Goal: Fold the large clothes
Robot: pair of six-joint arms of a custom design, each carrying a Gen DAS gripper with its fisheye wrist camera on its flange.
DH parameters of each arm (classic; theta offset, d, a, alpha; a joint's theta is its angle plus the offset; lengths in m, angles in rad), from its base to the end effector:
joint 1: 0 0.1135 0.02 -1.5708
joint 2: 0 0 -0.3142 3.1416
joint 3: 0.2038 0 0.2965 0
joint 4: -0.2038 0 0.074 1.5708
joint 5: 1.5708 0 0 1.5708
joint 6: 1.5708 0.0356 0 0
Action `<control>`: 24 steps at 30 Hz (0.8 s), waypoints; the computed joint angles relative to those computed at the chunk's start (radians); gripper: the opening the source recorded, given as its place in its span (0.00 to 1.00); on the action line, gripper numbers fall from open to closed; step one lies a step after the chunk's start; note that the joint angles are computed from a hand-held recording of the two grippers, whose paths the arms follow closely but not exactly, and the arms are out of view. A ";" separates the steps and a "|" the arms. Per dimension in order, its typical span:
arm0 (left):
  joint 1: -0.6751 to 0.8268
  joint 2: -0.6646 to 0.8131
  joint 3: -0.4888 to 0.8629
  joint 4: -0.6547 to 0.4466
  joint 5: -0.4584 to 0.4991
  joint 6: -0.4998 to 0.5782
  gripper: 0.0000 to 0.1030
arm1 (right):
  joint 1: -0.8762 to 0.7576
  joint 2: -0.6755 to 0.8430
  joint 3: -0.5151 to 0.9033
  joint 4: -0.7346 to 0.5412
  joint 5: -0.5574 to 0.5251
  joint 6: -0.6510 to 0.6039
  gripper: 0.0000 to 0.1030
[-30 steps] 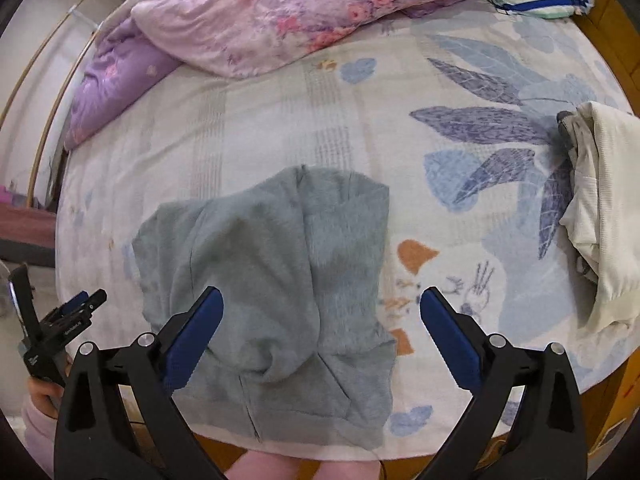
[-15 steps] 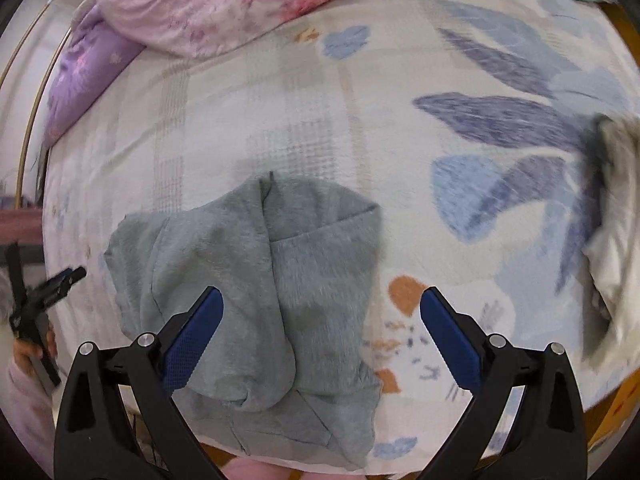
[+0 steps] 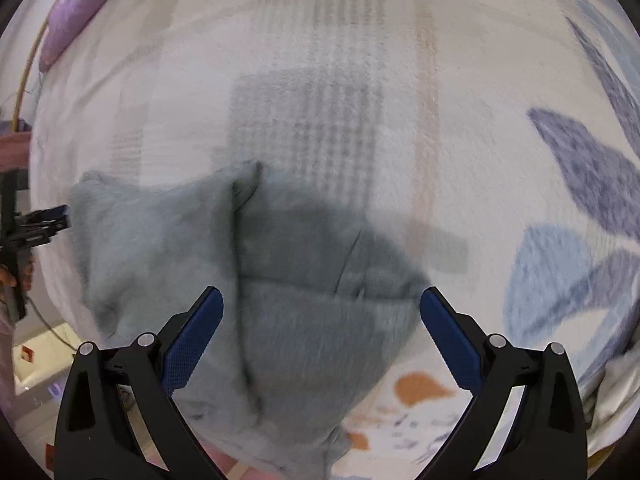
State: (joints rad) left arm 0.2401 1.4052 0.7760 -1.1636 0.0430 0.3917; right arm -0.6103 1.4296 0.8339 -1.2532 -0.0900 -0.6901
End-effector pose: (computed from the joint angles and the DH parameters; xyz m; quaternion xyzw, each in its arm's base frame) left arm 0.2084 0.0494 0.1942 -0.0729 -0.9909 0.0547 0.0986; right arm 0.1819 -0.1233 0.2061 0.0332 -0.9888 -0.1193 0.0832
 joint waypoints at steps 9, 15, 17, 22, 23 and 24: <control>-0.033 -0.007 -0.038 0.092 -0.006 0.042 0.70 | 0.118 0.095 -0.038 0.112 0.068 0.122 0.86; -0.076 -0.063 -0.039 0.041 -0.007 0.017 0.13 | 0.081 0.008 -0.066 0.080 0.071 0.053 0.43; -0.103 -0.097 -0.054 0.039 -0.023 -0.014 0.09 | 0.052 -0.001 -0.068 0.056 0.056 0.043 0.25; -0.107 -0.172 -0.069 0.010 -0.030 -0.072 0.08 | 0.000 -0.078 -0.097 0.024 0.030 0.027 0.09; -0.107 -0.190 -0.069 0.002 -0.035 -0.073 0.08 | 0.007 -0.116 -0.113 0.023 0.030 0.036 0.09; -0.110 -0.217 -0.066 -0.010 -0.043 -0.076 0.08 | 0.003 -0.160 -0.121 0.013 0.030 0.040 0.08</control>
